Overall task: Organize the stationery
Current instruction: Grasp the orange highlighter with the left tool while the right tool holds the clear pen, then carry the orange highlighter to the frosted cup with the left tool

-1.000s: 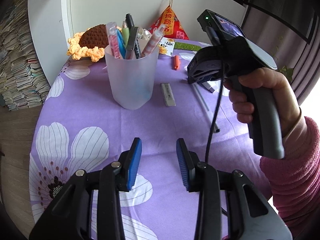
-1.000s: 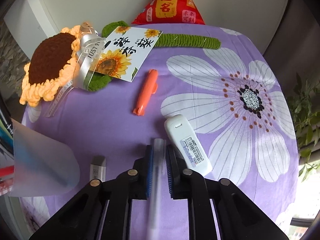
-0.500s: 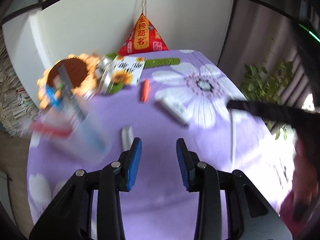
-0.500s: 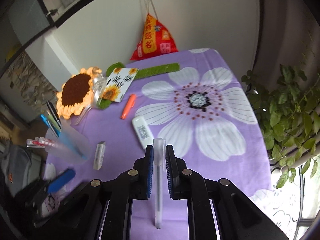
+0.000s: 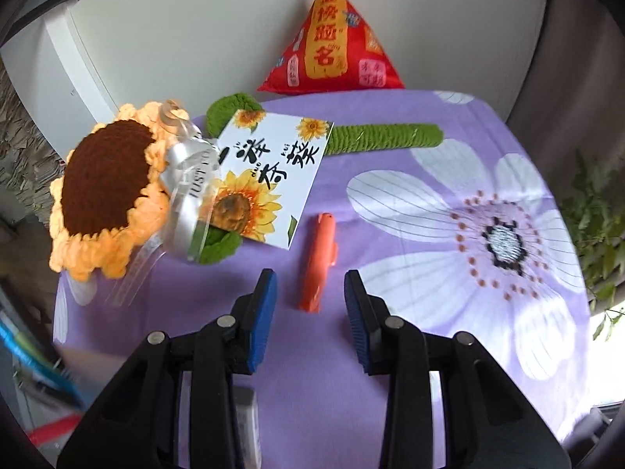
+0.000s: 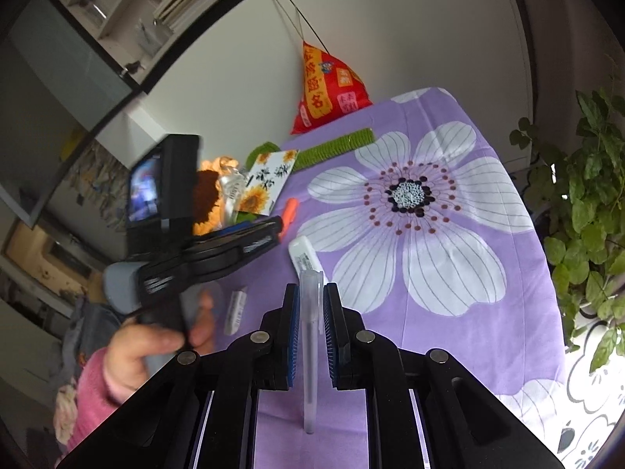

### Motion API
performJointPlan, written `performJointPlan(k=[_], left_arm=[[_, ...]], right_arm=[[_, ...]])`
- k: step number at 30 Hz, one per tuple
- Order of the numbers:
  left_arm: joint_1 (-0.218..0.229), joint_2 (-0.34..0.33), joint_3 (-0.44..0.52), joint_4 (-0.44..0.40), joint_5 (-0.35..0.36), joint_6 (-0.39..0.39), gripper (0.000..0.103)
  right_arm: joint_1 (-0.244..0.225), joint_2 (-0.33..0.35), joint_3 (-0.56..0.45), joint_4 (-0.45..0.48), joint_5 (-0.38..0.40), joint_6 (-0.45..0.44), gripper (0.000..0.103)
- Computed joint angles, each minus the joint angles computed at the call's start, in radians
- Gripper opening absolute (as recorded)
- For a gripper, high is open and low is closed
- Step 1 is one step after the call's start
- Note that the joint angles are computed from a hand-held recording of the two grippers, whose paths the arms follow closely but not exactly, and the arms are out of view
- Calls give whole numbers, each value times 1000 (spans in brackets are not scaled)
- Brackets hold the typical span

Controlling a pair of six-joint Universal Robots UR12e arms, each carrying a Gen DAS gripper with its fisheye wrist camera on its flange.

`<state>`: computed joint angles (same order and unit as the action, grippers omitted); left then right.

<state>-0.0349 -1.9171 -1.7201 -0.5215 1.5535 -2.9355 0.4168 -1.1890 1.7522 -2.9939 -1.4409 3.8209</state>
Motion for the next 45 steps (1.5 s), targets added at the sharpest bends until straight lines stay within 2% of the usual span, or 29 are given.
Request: performJointPlan(k=[10, 12, 13, 17, 22, 26, 32, 37, 45], left_arm=[[-22, -51, 51, -38, 34, -18, 33], [-22, -56, 54, -29, 28, -27, 27], [-20, -56, 56, -36, 15, -29, 15], [-14, -45, 44, -26, -21, -33, 15], [30, 48, -46, 17, -174, -24, 15], [83, 160, -158, 75, -296, 17, 15], [158, 290, -285, 150, -395, 83, 15], [234, 350, -328, 190, -468, 57, 15], [303, 357, -317, 205, -526, 25, 15]], right_arm=[[-10, -1, 17, -54, 39, -2, 13], [-9, -1, 17, -55, 38, -1, 13], [-9, -1, 17, -55, 35, -2, 13], [-5, -3, 17, -48, 22, 5, 13], [8, -20, 23, -34, -23, 7, 13], [22, -35, 25, -27, -57, 10, 13], [57, -60, 24, -7, -126, 1, 13], [89, -70, 13, 9, -173, -6, 13], [140, -73, -25, 49, -238, -34, 13]])
